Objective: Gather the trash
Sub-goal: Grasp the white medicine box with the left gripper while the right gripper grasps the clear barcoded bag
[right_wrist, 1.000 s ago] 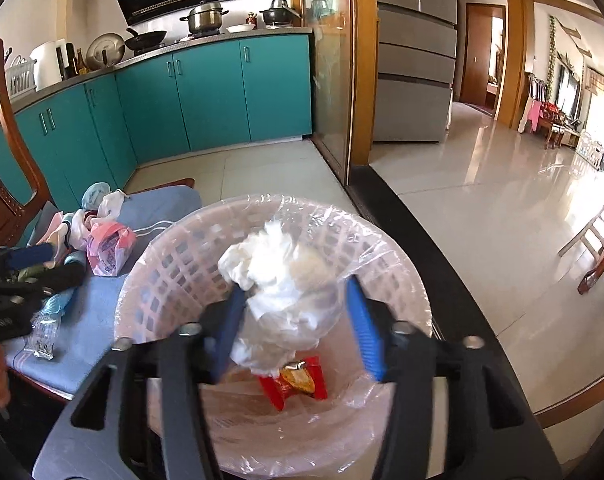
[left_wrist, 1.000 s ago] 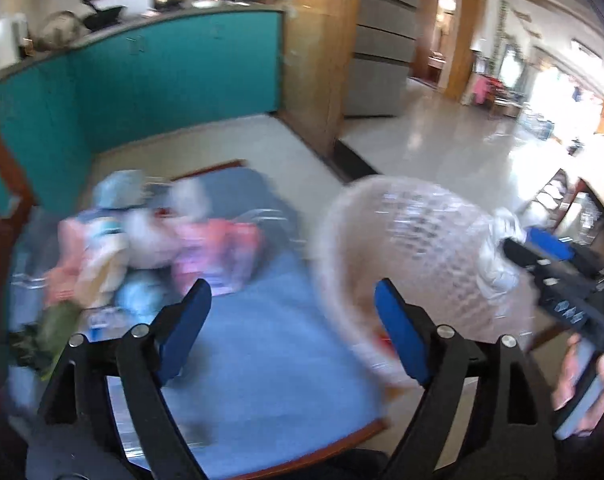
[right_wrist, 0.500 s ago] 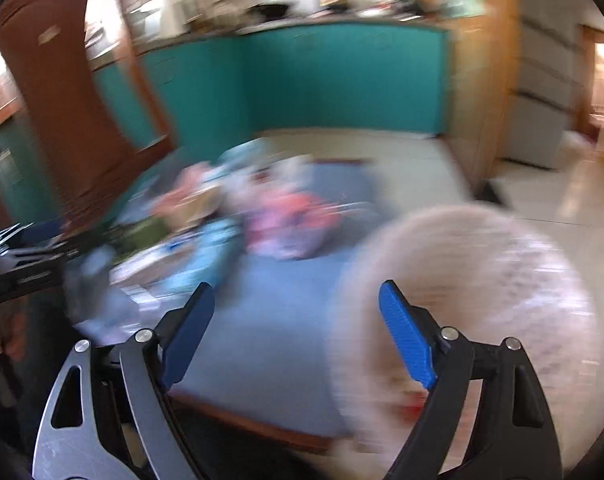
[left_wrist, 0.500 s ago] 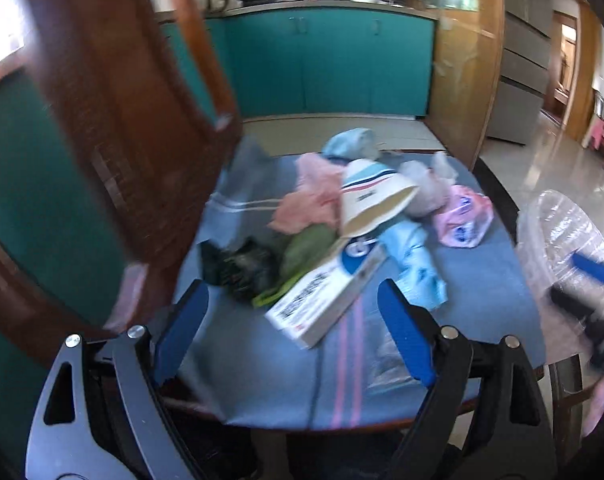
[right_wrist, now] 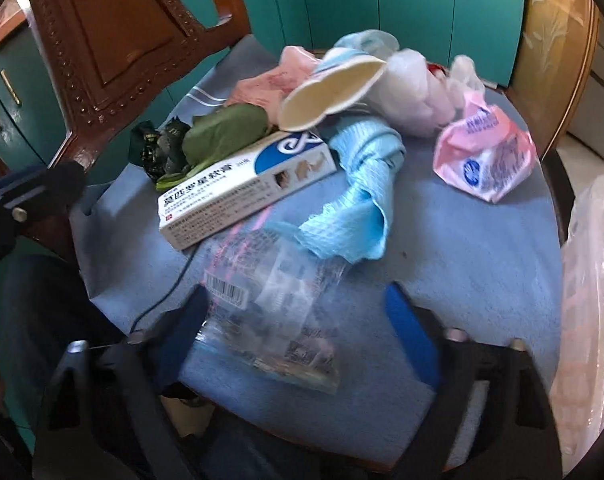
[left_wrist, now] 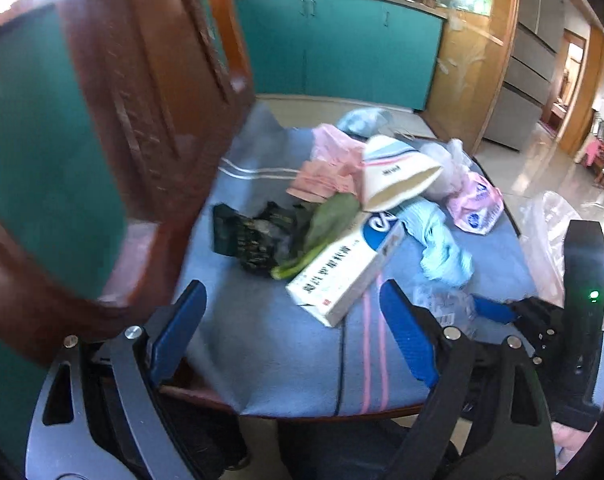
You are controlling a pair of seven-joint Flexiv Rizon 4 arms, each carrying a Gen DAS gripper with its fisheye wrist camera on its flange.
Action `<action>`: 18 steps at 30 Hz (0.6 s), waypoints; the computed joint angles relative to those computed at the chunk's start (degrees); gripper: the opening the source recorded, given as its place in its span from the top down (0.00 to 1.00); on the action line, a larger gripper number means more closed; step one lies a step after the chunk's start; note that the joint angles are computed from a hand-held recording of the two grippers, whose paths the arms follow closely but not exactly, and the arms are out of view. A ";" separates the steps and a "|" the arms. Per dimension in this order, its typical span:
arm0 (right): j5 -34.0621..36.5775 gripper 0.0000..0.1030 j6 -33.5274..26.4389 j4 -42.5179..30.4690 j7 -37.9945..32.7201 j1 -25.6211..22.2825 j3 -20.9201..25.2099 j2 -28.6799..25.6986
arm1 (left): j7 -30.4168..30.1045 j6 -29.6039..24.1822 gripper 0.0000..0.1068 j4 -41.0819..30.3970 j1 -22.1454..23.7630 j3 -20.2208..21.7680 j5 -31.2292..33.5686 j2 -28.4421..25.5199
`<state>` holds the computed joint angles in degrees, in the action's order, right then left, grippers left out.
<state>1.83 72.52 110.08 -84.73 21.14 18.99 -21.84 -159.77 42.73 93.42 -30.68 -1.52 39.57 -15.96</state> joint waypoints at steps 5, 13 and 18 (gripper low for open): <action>3.10 0.45 -1.35 1.14 -2.15 -3.11 0.35 2.01 | 5.39 8.85 0.17 0.68 3.34 0.04 -5.86 -4.33; 4.64 0.45 -0.60 4.06 -2.95 -4.94 -1.56 5.60 | 13.75 16.11 0.41 1.66 4.41 1.69 -16.04 -9.30; 3.29 0.45 1.77 6.00 -1.33 -3.65 -3.16 7.16 | 19.13 20.69 0.52 4.64 4.57 1.17 -22.23 -9.32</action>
<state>5.12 74.29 116.08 -86.05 17.49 15.83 -14.68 -140.64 63.42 98.07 -26.12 -0.35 17.34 -25.27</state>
